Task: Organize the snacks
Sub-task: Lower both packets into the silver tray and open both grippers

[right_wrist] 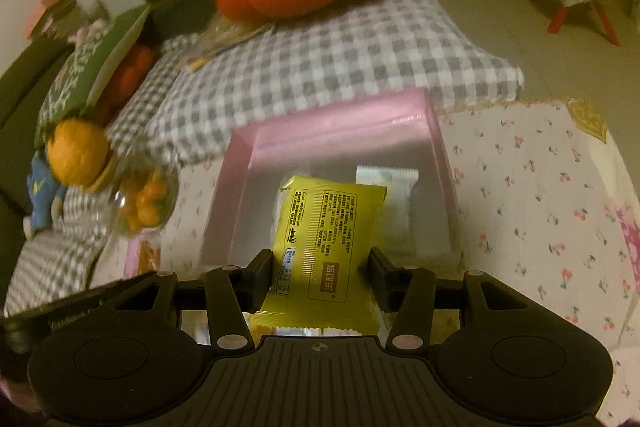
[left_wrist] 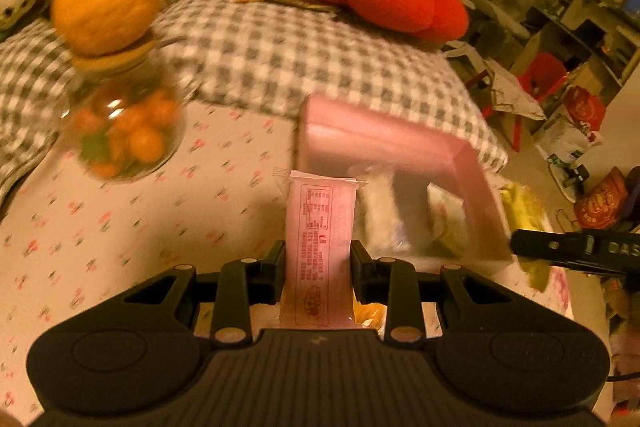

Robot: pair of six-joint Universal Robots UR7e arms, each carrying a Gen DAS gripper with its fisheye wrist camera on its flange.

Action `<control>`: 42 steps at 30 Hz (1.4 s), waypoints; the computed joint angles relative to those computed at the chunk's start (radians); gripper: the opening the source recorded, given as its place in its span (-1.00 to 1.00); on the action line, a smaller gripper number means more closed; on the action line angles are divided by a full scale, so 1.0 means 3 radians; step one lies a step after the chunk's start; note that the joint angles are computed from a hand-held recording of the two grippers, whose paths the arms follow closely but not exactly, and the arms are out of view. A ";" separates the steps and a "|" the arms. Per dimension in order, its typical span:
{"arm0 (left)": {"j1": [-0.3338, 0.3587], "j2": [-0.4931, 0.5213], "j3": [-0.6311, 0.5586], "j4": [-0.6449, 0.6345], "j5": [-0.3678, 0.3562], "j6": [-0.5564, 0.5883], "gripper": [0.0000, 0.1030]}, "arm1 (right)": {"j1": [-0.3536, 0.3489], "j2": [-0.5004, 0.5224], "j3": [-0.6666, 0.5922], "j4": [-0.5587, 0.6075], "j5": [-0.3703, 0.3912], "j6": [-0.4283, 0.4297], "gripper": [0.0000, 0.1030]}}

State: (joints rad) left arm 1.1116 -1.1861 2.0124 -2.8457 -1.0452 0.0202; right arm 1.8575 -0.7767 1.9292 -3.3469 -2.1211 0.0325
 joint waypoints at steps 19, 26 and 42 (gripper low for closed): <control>0.0035 0.0949 -0.0646 -0.0380 0.0162 0.0606 -0.43 | -0.0345 0.0568 -0.0859 0.0012 0.0093 -0.0101 -0.04; 0.0086 0.1073 -0.0770 -0.0339 0.0162 0.0650 -0.43 | -0.0368 0.0719 -0.1065 0.0162 0.0012 -0.0142 -0.04; 0.0128 0.1061 -0.0764 -0.0339 0.0161 0.0575 -0.11 | -0.0358 0.0716 -0.1086 0.0198 -0.0085 -0.0147 0.07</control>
State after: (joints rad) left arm 1.1501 -0.8678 1.7831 -2.9475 -0.9969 0.1927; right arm 1.7501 -0.5620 1.6033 -3.2874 -2.1465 -0.0115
